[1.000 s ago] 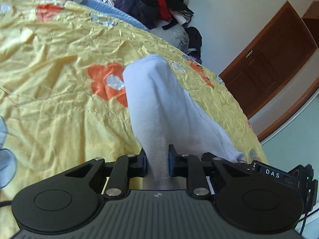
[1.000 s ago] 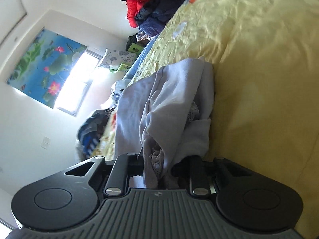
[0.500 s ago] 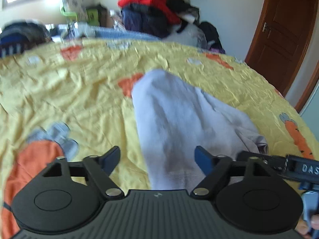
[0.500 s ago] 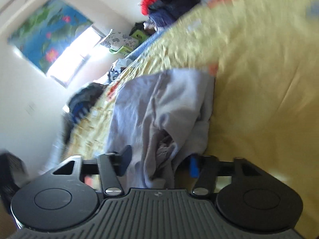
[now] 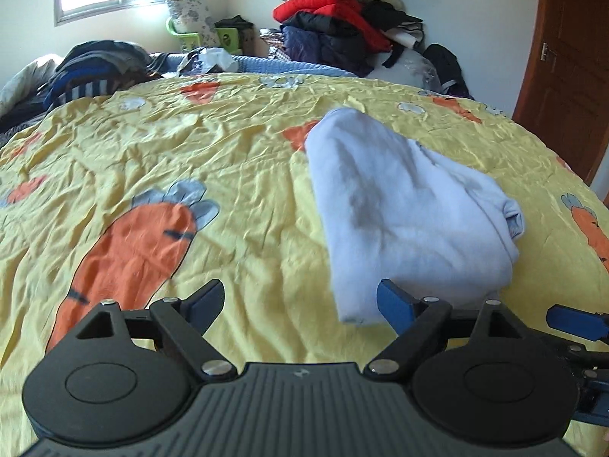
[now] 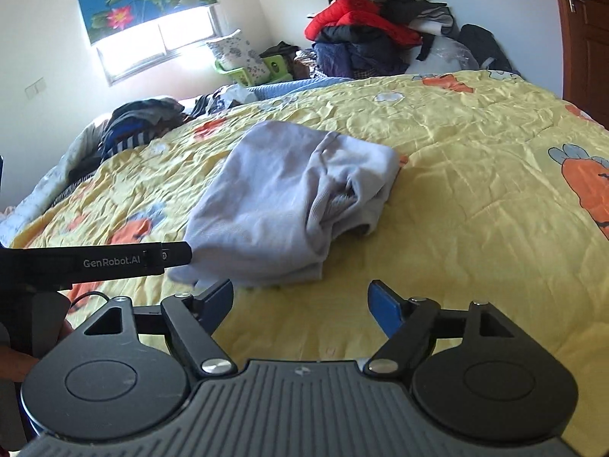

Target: Fold small clothes

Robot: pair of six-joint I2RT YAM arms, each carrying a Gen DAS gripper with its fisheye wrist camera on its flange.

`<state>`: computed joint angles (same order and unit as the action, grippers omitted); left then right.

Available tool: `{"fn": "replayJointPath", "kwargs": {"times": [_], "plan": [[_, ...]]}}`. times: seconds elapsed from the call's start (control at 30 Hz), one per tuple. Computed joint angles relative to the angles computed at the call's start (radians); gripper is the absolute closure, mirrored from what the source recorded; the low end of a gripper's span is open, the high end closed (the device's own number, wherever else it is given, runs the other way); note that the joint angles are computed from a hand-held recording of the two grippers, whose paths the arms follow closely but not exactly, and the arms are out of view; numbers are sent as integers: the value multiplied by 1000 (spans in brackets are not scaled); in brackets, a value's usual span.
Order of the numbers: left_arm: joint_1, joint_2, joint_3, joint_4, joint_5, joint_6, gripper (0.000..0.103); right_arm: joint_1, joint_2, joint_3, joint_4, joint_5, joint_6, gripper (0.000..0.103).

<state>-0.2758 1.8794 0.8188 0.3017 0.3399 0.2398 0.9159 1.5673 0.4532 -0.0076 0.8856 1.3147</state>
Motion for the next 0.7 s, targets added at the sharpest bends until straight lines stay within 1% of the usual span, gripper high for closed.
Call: {"fn": "replayJointPath", "kwargs": {"times": [0.03,0.17,0.27,0.4,0.5,0.6,0.67,0.7], "plan": [[6,-5,-12,3,-3,3,15,11,4,6,-24,2,25,25],[18,-26,-73,38,-34,24,15,34,51,26,-27,-10,64,25],[27,-32,-103,65,-45,32,15,58,79,46,-58,-6,91,25],[37,-30,-117,71,-40,28,15,77,110,67,-74,-5,105,25],[42,-23,-127,80,-38,33,15,85,136,97,-111,1,115,24],[48,-10,-134,91,-32,38,15,85,155,116,-127,2,104,23],[51,4,-136,107,-28,39,8,84,173,127,-134,8,101,22],[51,12,-141,127,-30,36,0,80,185,137,-147,12,99,22]]}}
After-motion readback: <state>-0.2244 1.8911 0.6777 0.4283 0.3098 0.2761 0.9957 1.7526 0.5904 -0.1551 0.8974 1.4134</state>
